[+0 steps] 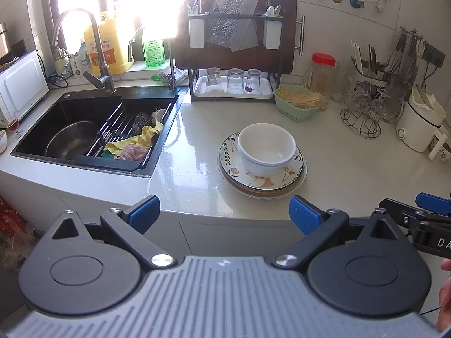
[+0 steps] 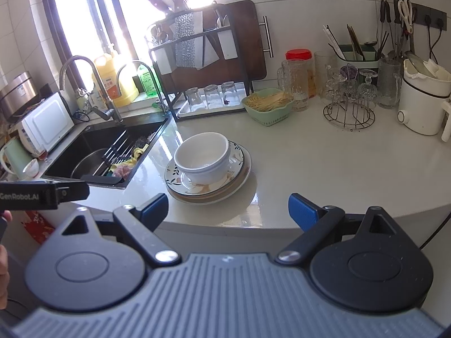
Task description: Organize plates and bowls
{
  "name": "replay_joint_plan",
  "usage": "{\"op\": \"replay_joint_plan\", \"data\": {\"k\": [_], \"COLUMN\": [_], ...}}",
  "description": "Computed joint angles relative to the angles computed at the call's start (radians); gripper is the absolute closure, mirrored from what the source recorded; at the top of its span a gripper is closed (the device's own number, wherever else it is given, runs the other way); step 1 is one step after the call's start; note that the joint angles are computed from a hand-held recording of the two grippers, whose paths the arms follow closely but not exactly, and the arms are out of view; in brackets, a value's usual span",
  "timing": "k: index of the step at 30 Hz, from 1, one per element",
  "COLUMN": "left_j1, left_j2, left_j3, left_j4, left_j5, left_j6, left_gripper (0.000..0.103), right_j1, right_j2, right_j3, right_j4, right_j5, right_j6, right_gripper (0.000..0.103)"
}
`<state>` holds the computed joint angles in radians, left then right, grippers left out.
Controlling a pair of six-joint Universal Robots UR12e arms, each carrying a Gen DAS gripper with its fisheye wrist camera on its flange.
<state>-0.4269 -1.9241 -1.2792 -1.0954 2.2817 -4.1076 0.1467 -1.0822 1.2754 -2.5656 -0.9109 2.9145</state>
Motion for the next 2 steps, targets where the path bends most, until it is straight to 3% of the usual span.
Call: {"op": "replay_joint_plan", "data": {"k": [2], "left_j1": [0.003], "left_j2": [-0.001], "left_j3": [0.000], "left_j4": [0.006], "left_j5": [-0.002], "left_j6": [0.004], "left_gripper": [0.003], "right_j1": [0.002], "right_j2": [0.002], "right_j3": [-0.003], "right_j4": [0.000], "right_j5": [-0.006], "right_j6": [0.003], "right_gripper": [0.010]}}
